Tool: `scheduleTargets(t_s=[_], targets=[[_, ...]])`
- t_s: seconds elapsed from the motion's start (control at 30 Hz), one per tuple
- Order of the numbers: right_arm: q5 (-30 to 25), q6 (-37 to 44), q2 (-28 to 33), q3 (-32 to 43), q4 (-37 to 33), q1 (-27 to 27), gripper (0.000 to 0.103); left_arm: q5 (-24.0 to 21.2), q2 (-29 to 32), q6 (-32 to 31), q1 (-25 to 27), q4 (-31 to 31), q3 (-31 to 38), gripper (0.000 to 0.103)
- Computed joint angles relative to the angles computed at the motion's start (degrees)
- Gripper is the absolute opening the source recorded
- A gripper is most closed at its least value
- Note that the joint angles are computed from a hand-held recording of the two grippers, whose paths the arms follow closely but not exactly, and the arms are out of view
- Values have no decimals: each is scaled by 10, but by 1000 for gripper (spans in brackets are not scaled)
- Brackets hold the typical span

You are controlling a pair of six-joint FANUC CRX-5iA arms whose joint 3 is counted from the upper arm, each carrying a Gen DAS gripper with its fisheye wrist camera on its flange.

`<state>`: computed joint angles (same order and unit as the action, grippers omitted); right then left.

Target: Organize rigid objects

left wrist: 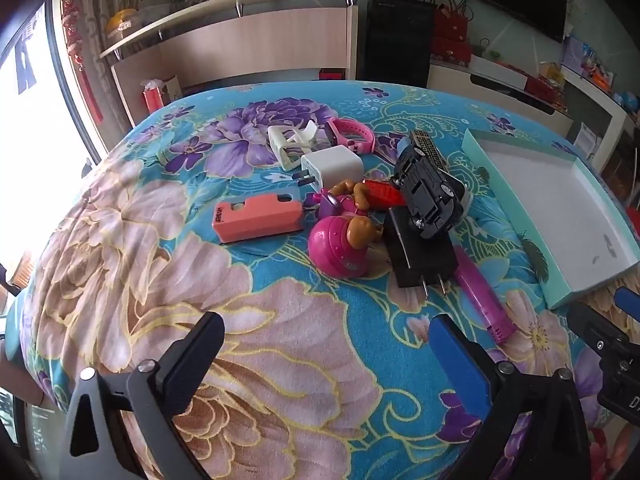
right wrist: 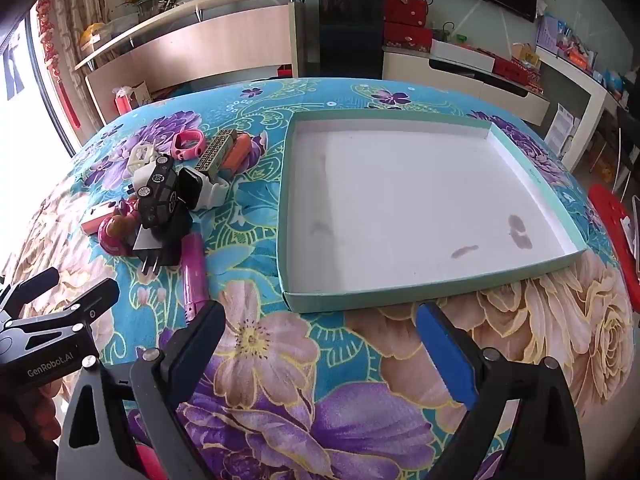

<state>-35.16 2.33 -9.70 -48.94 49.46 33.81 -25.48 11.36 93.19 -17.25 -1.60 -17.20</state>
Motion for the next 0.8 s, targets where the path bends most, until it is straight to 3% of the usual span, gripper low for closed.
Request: scheduleTargets(t_s=[0.8], targets=[[3,-8,5,1,11,-7,96,-8,-5,29,-9,-41,8,103]])
